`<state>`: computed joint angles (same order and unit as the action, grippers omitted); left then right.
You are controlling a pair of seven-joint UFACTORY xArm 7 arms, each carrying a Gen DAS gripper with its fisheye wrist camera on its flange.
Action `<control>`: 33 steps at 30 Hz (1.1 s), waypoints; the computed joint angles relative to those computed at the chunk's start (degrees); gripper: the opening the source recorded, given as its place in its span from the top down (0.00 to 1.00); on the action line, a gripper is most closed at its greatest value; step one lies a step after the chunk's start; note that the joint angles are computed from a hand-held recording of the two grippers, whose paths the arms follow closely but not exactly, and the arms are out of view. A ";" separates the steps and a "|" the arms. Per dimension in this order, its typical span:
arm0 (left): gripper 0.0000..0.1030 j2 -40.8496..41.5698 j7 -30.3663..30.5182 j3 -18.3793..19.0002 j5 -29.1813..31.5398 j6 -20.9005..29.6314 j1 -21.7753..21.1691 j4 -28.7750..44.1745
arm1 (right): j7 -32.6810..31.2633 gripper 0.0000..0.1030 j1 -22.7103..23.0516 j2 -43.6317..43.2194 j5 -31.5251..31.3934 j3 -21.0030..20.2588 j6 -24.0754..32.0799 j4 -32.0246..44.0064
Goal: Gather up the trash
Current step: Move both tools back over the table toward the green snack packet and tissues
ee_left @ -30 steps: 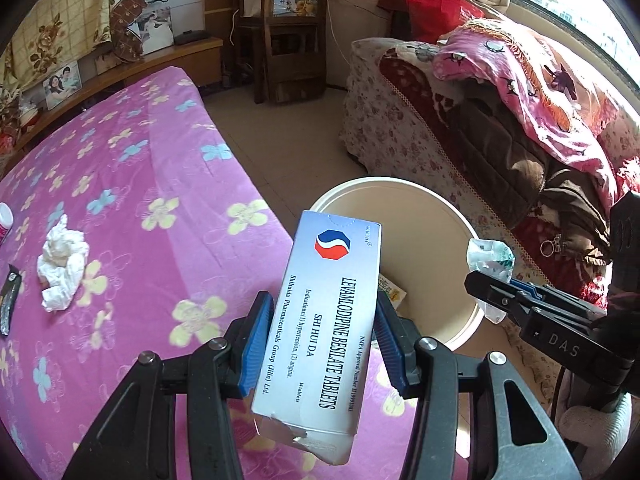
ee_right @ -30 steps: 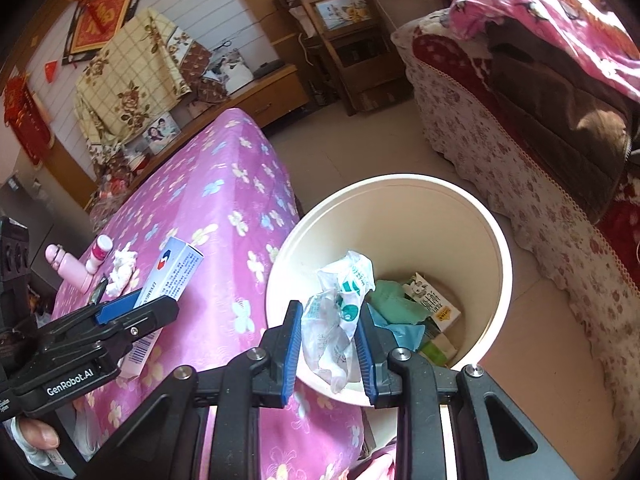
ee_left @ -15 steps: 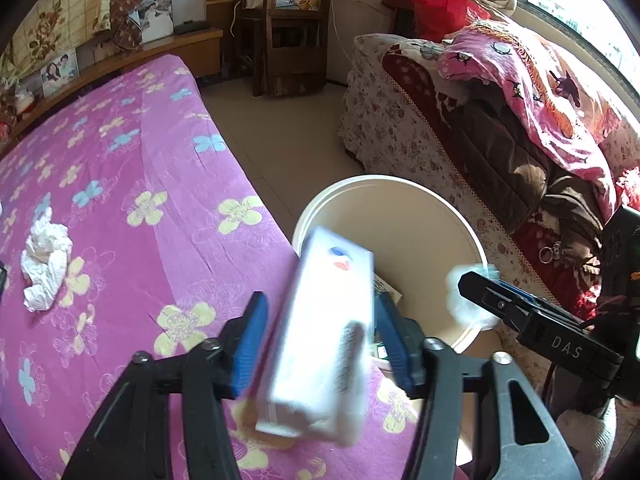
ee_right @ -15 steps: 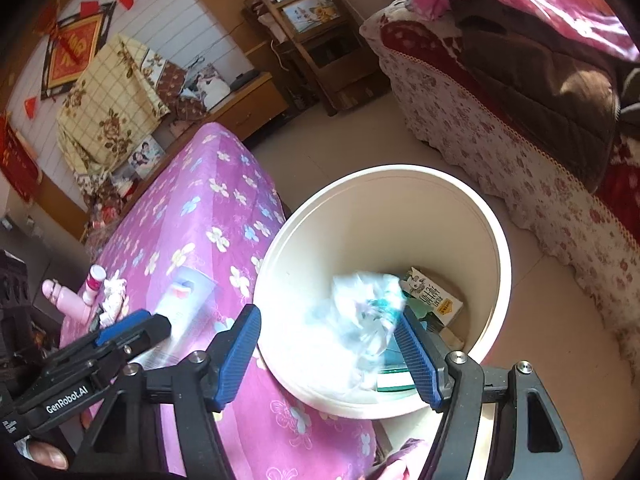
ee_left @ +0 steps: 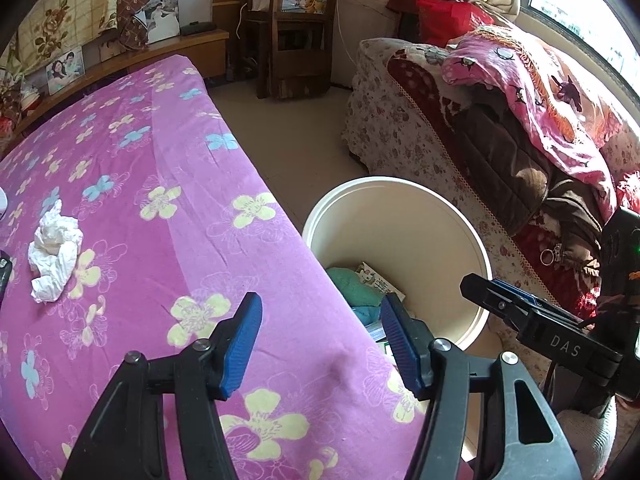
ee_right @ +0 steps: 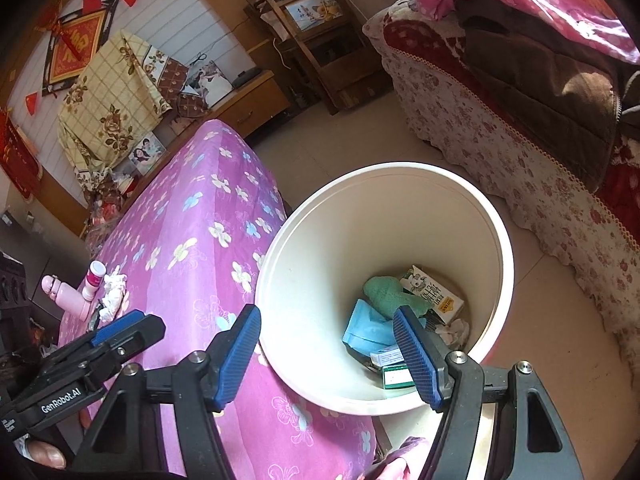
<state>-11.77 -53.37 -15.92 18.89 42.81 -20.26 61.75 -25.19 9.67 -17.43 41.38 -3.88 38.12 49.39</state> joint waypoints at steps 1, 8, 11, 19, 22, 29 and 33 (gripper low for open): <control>0.39 -0.30 -0.16 -0.07 0.33 0.33 0.06 -0.13 | 0.01 0.29 -0.01 -0.13 -0.22 0.14 -0.04 -0.07; 0.39 -3.16 -1.46 -0.65 1.84 1.82 0.79 -2.03 | 1.36 0.29 0.50 -2.11 -3.02 1.22 -0.81 -1.13; 0.39 -5.01 -1.66 -0.73 1.98 2.23 1.36 -3.23 | 2.26 0.29 1.16 -3.38 -4.47 1.64 -1.29 -1.63; 0.39 -11.27 -2.04 -1.42 1.95 4.16 3.63 -7.26 | 4.15 0.29 4.21 -6.77 -6.93 2.12 -1.86 -2.55; 0.39 -13.70 -2.12 -1.84 1.65 4.87 4.53 -8.68 | 4.96 0.29 5.49 -7.66 -7.48 2.60 -2.11 -2.72; 0.39 -20.04 -1.43 -2.23 0.17 6.36 6.55 -12.20 | 7.35 0.29 8.69 -9.23 -8.95 4.24 -3.12 -3.06; 0.39 -23.45 -0.79 -2.21 -0.91 6.85 7.57 -14.12 | 8.78 0.29 10.23 -9.79 -10.37 5.25 -3.45 -3.02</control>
<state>-35.22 -54.16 -18.13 17.98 49.65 -12.69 47.62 -16.41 19.90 -27.22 31.01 1.37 34.66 46.37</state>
